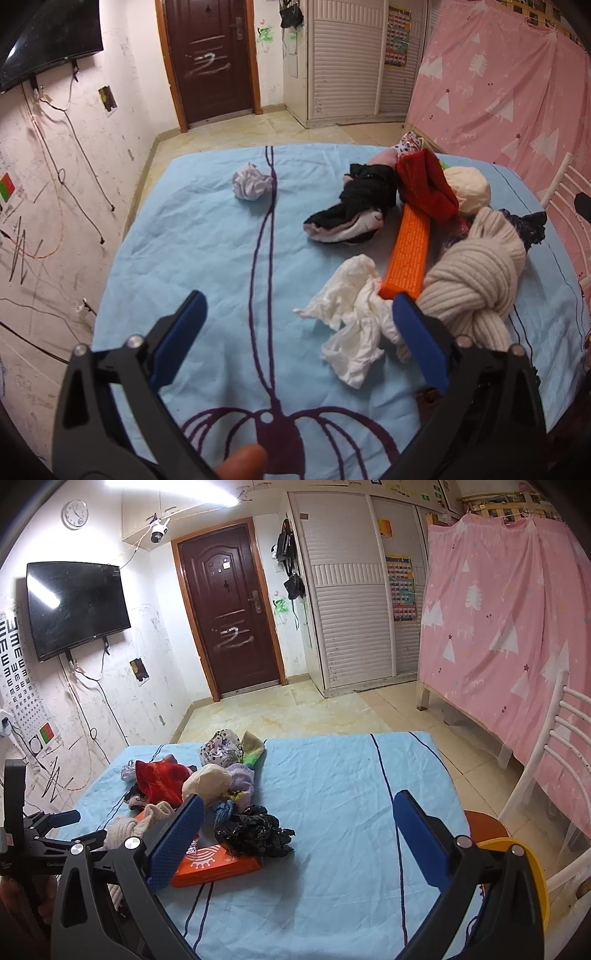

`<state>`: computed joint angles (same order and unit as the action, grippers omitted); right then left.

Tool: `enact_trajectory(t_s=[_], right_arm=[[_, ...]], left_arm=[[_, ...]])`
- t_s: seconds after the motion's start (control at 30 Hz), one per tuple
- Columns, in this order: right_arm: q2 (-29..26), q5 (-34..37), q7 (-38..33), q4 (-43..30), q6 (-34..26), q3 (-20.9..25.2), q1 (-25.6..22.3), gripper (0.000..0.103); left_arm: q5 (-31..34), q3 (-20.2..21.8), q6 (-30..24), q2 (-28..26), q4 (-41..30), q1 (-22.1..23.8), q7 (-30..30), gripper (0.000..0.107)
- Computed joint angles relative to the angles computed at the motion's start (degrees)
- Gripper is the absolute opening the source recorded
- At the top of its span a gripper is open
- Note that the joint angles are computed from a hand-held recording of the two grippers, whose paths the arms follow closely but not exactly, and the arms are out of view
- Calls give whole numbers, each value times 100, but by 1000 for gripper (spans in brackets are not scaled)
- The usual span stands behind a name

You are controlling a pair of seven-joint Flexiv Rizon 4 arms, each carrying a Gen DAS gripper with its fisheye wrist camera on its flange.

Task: Collect trash
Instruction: 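Grasp the white tissue with the left tool while the right tool grasps the black cloth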

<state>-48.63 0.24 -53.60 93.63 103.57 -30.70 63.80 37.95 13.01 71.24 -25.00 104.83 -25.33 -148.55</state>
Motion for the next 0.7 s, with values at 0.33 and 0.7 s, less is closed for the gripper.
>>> enact_trajectory(t_s=[0.33,0.7], right_arm=[[11,-1104,43,-736,-868,1697,-1428,95],[-223,-2012,-593,-1348,-1806,3580,-2643,95]], left_arm=[[-1063,-563,1022,-29,524,542,1247,24],[-1213,425,739,-7,398,-471,940,5]])
